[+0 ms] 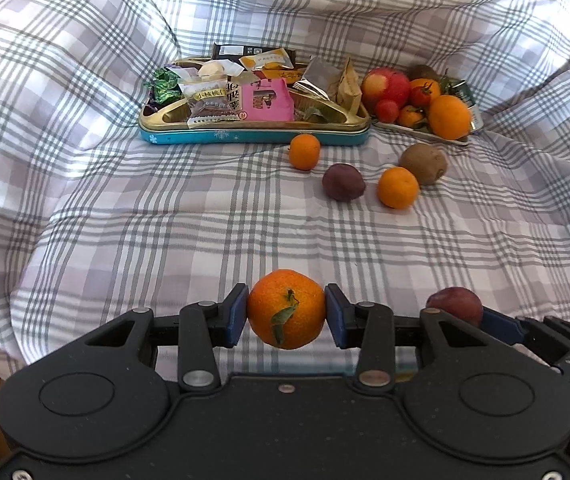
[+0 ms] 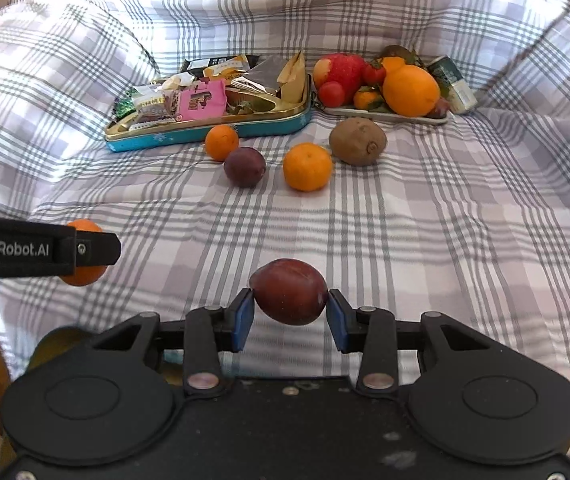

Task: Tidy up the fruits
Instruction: 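Carry the tangerine and plum back over the gold tray with both tools, then open the left tool to drop the tangerine while the right tool releases the plum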

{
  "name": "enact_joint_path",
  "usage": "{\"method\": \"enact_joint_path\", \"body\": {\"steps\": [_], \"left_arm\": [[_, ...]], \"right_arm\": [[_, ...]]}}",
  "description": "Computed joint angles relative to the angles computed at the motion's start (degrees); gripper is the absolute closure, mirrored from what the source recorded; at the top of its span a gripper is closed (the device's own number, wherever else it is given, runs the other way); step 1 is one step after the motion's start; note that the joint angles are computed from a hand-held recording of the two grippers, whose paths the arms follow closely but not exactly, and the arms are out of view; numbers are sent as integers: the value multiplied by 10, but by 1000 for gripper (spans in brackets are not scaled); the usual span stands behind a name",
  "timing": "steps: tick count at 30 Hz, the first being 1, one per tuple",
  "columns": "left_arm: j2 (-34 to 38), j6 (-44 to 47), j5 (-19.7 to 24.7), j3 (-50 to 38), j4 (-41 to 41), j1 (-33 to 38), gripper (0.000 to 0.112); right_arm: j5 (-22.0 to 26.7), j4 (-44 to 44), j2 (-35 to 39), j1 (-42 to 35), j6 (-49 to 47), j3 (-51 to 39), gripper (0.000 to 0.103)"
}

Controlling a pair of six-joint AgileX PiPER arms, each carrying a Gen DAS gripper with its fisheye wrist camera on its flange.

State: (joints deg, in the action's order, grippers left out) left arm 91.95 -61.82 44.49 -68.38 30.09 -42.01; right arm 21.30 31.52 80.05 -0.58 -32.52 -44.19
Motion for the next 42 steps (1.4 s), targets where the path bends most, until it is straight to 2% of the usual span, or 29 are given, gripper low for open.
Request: {"method": "enact_joint_path", "body": {"steps": [5,14,23,28,30,33,37,42], "left_arm": [[-35,-50,29,22,27,-45,62],[-73,-141,89,50,77,-138,62],[-76,-229,161,58,125,-238,62],[-75,-260,185,60,144,-270,62],[-70,-267,197,61,156,-279,62],[-60,-265,202,60,162,-275,62],[-62,-262,179,69,148,-252,62],[-66,-265,171,77,143,-241,62]], "right_arm": [[30,42,-90,-40,-57,57,62],[140,102,-237,-144,-167,127,62],[303,153,-352,-306,-289,161,62],[391,167,-380,-396,-350,164,62],[398,160,-381,-398,-350,162,62],[378,141,-373,-370,-323,162,62],[362,123,-362,-347,-296,161,62],[349,114,-360,-332,-277,160,62]]}}
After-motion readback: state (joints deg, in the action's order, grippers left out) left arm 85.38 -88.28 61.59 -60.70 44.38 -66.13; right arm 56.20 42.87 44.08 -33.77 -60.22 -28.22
